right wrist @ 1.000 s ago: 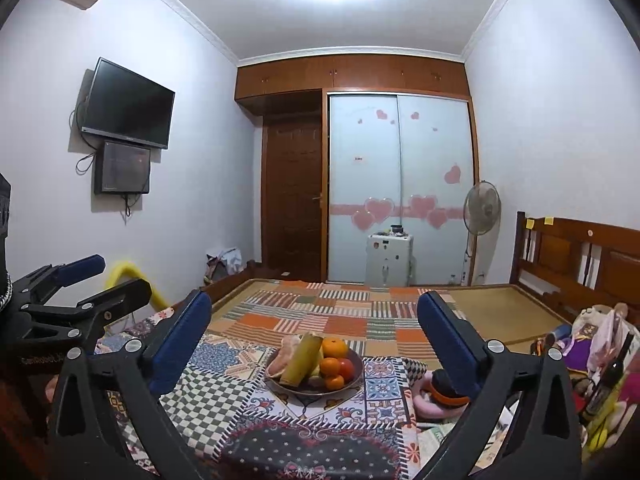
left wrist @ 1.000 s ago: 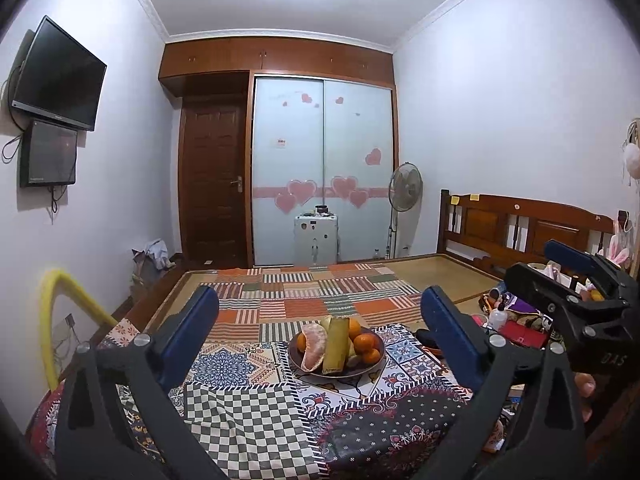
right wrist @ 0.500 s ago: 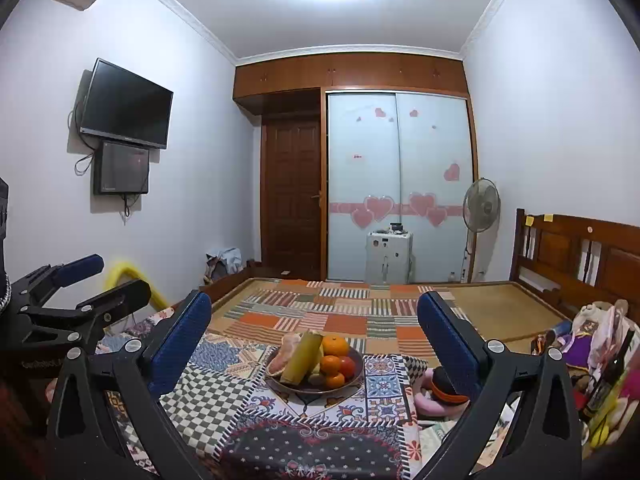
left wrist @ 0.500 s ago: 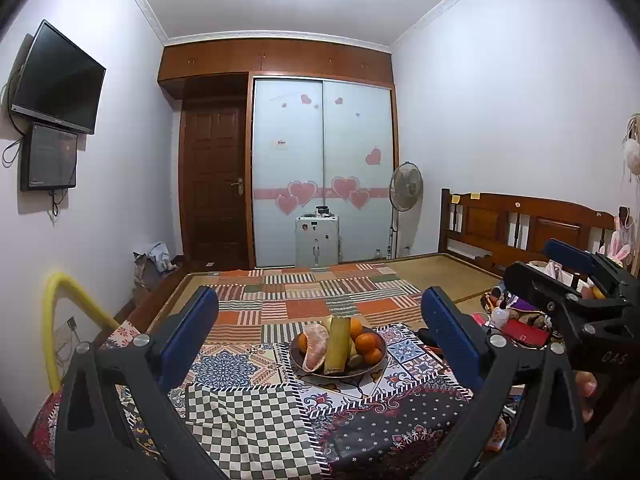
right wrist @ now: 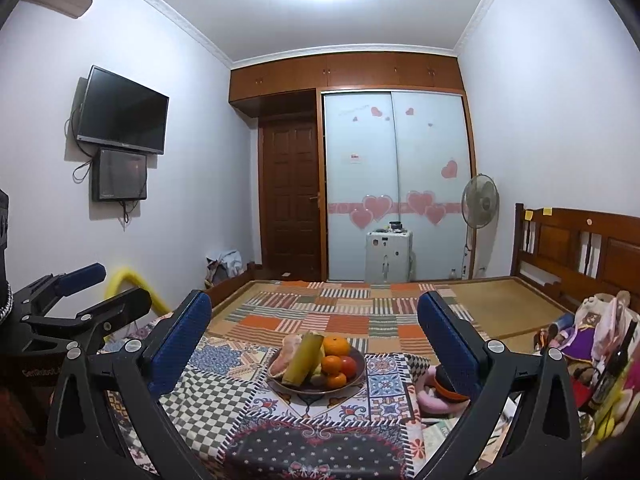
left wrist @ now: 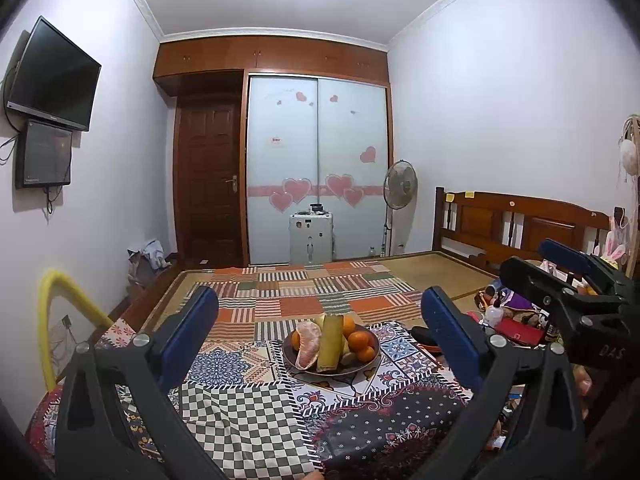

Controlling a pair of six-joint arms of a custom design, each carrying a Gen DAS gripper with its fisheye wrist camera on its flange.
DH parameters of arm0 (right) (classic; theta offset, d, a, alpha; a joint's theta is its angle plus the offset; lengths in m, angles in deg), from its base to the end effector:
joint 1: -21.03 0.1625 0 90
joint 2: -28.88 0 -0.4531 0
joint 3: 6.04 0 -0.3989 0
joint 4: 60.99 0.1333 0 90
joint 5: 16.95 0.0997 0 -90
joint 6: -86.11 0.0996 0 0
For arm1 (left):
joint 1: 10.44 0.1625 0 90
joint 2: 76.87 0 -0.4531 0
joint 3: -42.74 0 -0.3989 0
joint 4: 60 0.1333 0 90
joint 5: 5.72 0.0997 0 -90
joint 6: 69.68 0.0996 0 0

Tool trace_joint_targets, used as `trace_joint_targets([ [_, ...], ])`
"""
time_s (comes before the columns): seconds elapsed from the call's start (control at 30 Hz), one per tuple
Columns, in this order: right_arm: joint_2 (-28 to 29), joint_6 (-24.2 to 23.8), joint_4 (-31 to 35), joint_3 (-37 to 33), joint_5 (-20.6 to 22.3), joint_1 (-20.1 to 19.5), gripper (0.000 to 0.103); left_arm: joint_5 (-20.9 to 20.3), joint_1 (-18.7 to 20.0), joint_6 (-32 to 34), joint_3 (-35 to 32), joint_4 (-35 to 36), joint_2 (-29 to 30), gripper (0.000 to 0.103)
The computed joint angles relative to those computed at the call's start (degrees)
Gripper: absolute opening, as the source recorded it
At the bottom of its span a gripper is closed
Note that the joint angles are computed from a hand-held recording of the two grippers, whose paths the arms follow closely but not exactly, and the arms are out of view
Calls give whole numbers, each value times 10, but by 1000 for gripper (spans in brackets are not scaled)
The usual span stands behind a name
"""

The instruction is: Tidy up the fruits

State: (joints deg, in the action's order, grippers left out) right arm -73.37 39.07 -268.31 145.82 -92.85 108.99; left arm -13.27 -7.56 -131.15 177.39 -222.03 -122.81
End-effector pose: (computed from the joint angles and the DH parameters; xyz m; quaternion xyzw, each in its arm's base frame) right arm 0.1472 -0.2950 0.3571 0.3786 -0.7353 0.5453 0.1369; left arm -0.4036 -0.2526 0.0482 0.2584 0.7044 -0.5982 0.2815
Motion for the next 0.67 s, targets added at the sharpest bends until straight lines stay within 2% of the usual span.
trace_joint_targets([
  [0.13,-6,4,12,-2,3,-1,103,-8,1,30,2,-42,6,103],
  [0.67,-9,5,16,-2,-3,5,103,-9,-7,6,6,-13,-7,103],
])
